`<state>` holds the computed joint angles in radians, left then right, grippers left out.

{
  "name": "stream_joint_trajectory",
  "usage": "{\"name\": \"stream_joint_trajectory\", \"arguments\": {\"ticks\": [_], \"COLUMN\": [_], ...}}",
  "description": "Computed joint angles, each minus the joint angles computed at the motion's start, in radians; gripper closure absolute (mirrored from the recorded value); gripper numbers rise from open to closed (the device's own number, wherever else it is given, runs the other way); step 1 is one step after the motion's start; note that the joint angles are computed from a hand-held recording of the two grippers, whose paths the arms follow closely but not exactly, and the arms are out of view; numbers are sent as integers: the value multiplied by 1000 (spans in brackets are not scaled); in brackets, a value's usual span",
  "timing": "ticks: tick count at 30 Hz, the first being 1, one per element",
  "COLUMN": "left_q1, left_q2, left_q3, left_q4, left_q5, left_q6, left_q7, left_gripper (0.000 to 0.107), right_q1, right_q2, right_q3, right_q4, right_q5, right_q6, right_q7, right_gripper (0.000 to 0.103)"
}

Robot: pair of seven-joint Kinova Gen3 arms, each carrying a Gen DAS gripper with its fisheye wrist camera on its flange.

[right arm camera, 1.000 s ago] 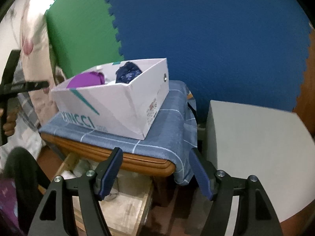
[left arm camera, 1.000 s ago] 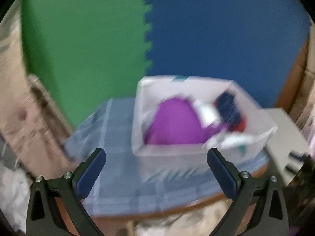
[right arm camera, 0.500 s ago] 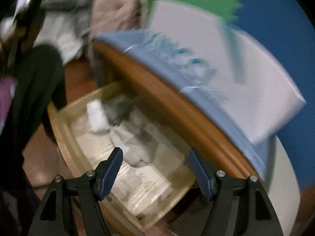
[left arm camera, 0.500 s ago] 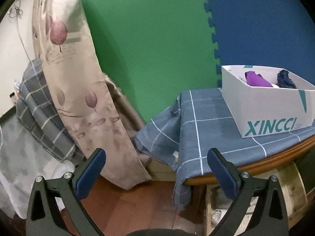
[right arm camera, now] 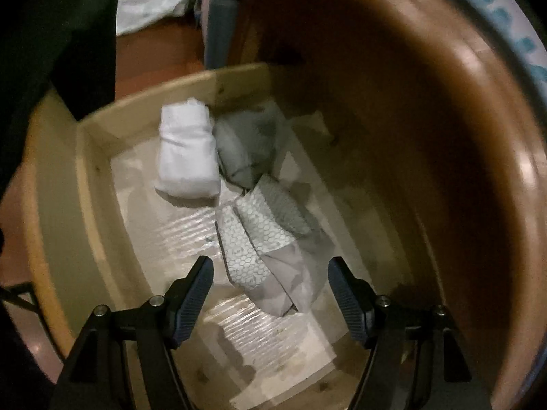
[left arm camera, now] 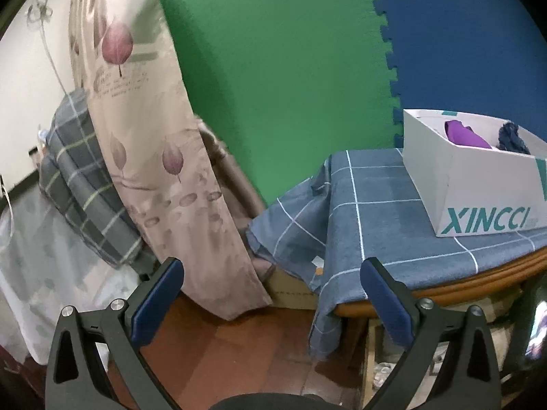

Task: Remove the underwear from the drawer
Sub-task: 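Withdraw the left gripper while the right gripper reaches into the drawer, then grasp the white hexagon-patterned cloth in the drawer with the right gripper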

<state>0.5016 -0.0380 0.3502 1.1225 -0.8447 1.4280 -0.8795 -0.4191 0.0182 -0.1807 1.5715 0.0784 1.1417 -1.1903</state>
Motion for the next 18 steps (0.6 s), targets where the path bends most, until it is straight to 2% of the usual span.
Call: {"name": "stream_joint_trajectory", "arguments": {"ticks": [3, 8, 14, 18], "left_q1": [-16, -36, -22, -4], "left_q2": [-9, -9, 6, 16], "left_q3": [-17, -16, -5, -8], "left_q4": [2, -3, -10, -14], "left_q5": [43, 71, 42, 25], "left_q6": [-16, -15, 5, 16], "left_q7": [6, 12, 10, 6], "left_gripper": [5, 5, 5, 5], "right_q1": [-11, -51, -46, -53], "right_q2": [14, 20, 54, 74], "right_q3": [-7, -26, -12, -7], "right_q4": [10, 52, 31, 30], "right_q5": [21, 139, 91, 108], "right_q6": [-9, -62, -48, -57], "right_q7": [-2, -58, -8, -21], "right_gripper": [32, 32, 32, 31]}}
